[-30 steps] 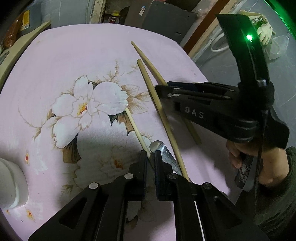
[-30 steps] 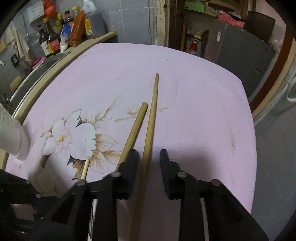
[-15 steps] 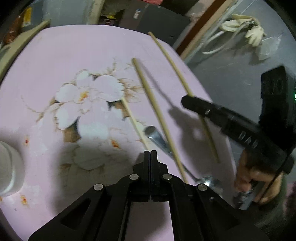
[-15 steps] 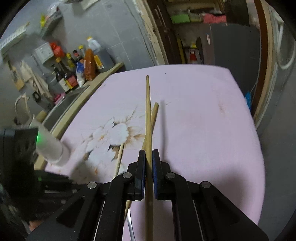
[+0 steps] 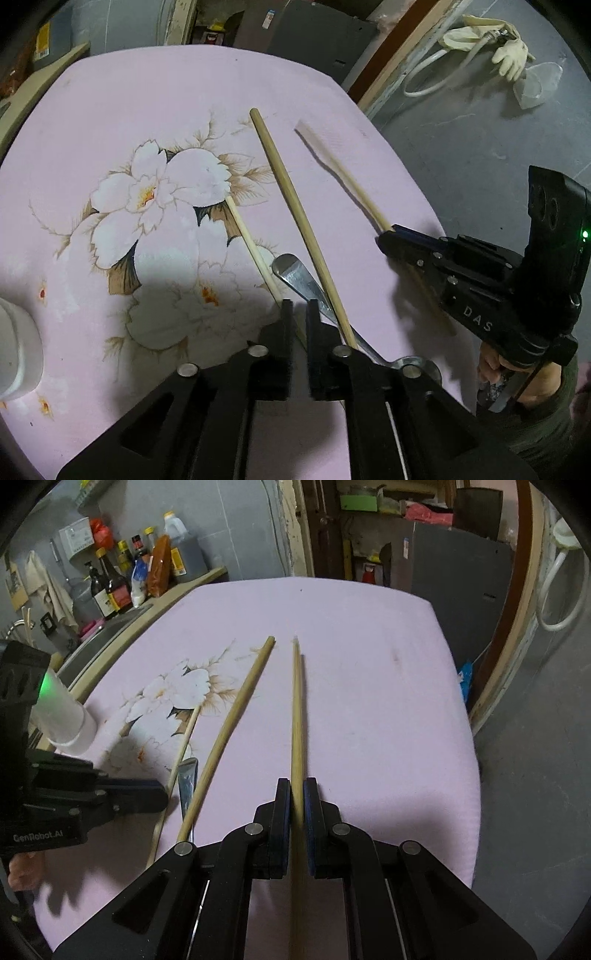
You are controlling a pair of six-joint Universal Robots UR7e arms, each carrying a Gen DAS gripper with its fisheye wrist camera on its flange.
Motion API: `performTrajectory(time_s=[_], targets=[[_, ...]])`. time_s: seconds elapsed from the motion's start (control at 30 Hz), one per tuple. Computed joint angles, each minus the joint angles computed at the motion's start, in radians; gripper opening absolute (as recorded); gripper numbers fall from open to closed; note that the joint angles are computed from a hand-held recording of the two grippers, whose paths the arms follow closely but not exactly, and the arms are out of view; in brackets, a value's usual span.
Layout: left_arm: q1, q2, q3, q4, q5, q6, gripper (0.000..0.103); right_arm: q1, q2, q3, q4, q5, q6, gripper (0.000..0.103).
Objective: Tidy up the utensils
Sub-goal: 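Grasp another wooden chopstick with the left tool while the right tool holds its chopstick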
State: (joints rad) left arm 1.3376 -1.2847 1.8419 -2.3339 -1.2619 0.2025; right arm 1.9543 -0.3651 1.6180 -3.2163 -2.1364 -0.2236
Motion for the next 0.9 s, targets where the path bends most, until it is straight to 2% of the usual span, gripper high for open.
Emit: performTrajectory(time_s=[0.03, 0.07, 0.1, 0.17, 0.23, 0.37, 0.43, 0.53, 0.8, 0.87, 0.9], targets=[[0.0, 0.008, -0.013, 0.024, 0.003, -0.015, 0.026, -0.001, -0.002, -0.005, 0.014, 0.005, 0.004, 0.009], [0.01, 0.014, -0.026, 0.045, -0.029, -0.019, 0.033, -0.002, -0.004, -0.013, 0.033, 0.007, 0.006, 0.014], [0.014, 0.006, -0.022, 0.043, -0.04, -0.015, 0.035, -0.001, -0.002, -0.022, 0.048, 0.008, 0.004, 0.017], [0.003, 0.002, -0.005, 0.024, -0.01, 0.011, 0.035, 0.003, 0.007, -0.049, 0.082, -0.002, -0.008, 0.021], [-0.009, -0.003, 0.018, -0.003, 0.013, 0.035, 0.033, 0.006, 0.021, -0.082, 0.114, -0.019, -0.019, 0.021], [0.001, 0.005, 0.015, -0.012, 0.019, 0.035, 0.018, 0.009, 0.055, -0.161, 0.186, -0.043, -0.03, 0.021], [0.016, 0.005, 0.007, 0.004, -0.009, 0.022, 0.015, 0.007, 0.066, -0.19, 0.207, -0.044, -0.033, 0.021], [0.025, 0.008, -0.001, 0.007, -0.006, 0.023, 0.011, -0.003, 0.073, -0.209, 0.217, -0.029, -0.016, 0.021], [-0.014, 0.033, -0.009, 0.022, 0.082, -0.02, 0.008, -0.001, 0.116, -0.33, 0.369, -0.072, 0.035, 0.021], [-0.023, 0.062, -0.026, 0.016, 0.08, -0.04, 0.006, 0.002, 0.12, -0.343, 0.393, -0.078, 0.058, 0.007], [-0.018, 0.061, -0.029, 0.024, 0.065, -0.042, 0.005, 0.001, 0.116, -0.34, 0.396, -0.07, 0.079, 0.007]])
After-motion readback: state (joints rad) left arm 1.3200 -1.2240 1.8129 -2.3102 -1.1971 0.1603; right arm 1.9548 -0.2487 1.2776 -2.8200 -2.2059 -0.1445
